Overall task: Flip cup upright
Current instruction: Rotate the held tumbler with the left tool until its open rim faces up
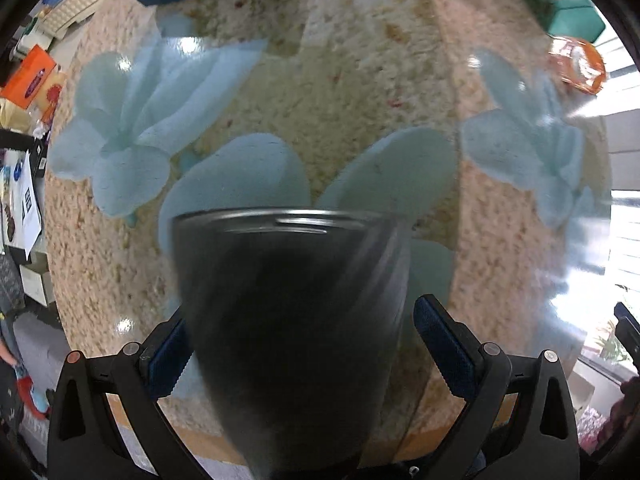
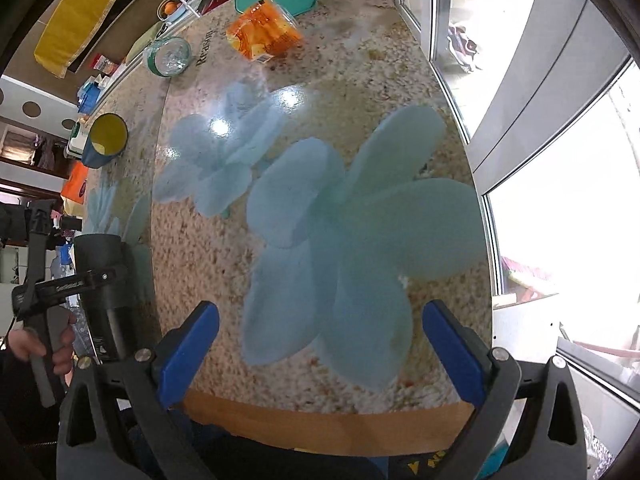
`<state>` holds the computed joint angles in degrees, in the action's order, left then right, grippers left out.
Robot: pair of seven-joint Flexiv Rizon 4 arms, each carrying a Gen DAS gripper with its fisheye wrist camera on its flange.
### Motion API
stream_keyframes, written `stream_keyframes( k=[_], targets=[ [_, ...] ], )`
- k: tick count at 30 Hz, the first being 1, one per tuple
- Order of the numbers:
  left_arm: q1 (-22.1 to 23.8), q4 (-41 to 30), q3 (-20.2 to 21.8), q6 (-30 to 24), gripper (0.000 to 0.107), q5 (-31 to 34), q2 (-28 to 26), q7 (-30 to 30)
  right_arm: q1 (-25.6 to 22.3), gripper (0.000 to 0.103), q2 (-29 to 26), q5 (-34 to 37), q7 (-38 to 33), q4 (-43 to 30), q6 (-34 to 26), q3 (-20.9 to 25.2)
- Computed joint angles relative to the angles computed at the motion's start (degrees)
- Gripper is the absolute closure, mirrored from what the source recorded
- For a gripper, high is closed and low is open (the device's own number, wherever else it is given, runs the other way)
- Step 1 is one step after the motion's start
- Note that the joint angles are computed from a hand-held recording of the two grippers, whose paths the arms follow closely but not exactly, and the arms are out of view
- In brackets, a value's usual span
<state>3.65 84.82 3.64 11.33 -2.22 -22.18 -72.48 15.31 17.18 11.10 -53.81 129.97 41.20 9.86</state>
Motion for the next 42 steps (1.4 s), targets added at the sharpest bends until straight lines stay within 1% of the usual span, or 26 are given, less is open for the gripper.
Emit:
stream_keyframes(
  k=[2, 3, 4, 8, 11, 17, 20, 22, 25, 32, 36, 42],
  targets=[
    [-0.2, -0.5, 0.3, 0.1, 0.013, 0.9, -0.8, -1.0, 0.1, 0.001, -0.7, 0.6, -0.8, -0.6, 0.0, -0.6],
    [-0.4, -1.0, 0.4, 0.1, 0.019, 1.9, -1.2, -1.3, 0.1, 0.001, -1.2, 0.9, -1.3, -0.8, 0.1, -0.9],
    [-0.2, -1.2, 0.4, 0.1, 0.022, 1.6, -1.4, -1.2, 0.1, 0.001, -1.5, 1.0, -1.5, -1.0, 0.2, -0.9],
    [0.2, -3.1, 0.2, -1.6, 0.023, 1.5, -2.6, -0.4, -0.3, 0.001, -3.1, 2.1, -3.2, -2.0, 0.4, -1.6],
    [-0.1, -4.4, -0.1, -1.6, 0.024, 1.7, -3.8, -0.1, -0.6, 0.001, -4.4, 2.8, -4.2, -2.8, 0.7, -1.7],
    [-0.2, -3.2, -0.2, -0.6, 0.024, 0.6, -2.9, 0.6, -0.7, 0.001, -5.6, 3.1, -3.9, -3.5, 1.4, -0.9],
    [0.3, -1.8, -0.1, 0.0, 0.024, -0.3, -1.4, 1.5, -0.5, 0.001, -5.3, 4.4, -3.0, -3.5, 1.7, -0.7],
    [0.7, -1.3, -0.3, 0.9, 0.024, -1.1, -0.8, 2.8, -0.5, 0.001, -5.0, 4.7, -1.9, -3.3, 2.7, -0.3],
    [1.1, -1.6, -0.8, 1.6, 0.024, -2.9, -0.1, 4.5, -0.3, 0.001, -4.4, 3.4, 0.4, -2.7, 3.0, 0.5],
    [2.5, -3.4, -2.1, 3.1, 0.025, -8.8, 1.1, 9.8, 0.6, 0.001, -2.5, -0.8, 7.8, -1.5, 2.1, 2.4],
    [3.1, -5.1, -2.8, 4.6, 0.025, -11.9, 0.9, 12.8, 1.1, 0.001, -1.1, -3.0, 11.8, -0.5, 1.9, 3.2],
    [3.0, 0.0, -3.4, 12.1, 0.026, -17.7, 3.8, 17.9, 1.6, 0.001, 1.9, -6.0, 17.7, 1.1, 0.0, 4.4]
  ],
)
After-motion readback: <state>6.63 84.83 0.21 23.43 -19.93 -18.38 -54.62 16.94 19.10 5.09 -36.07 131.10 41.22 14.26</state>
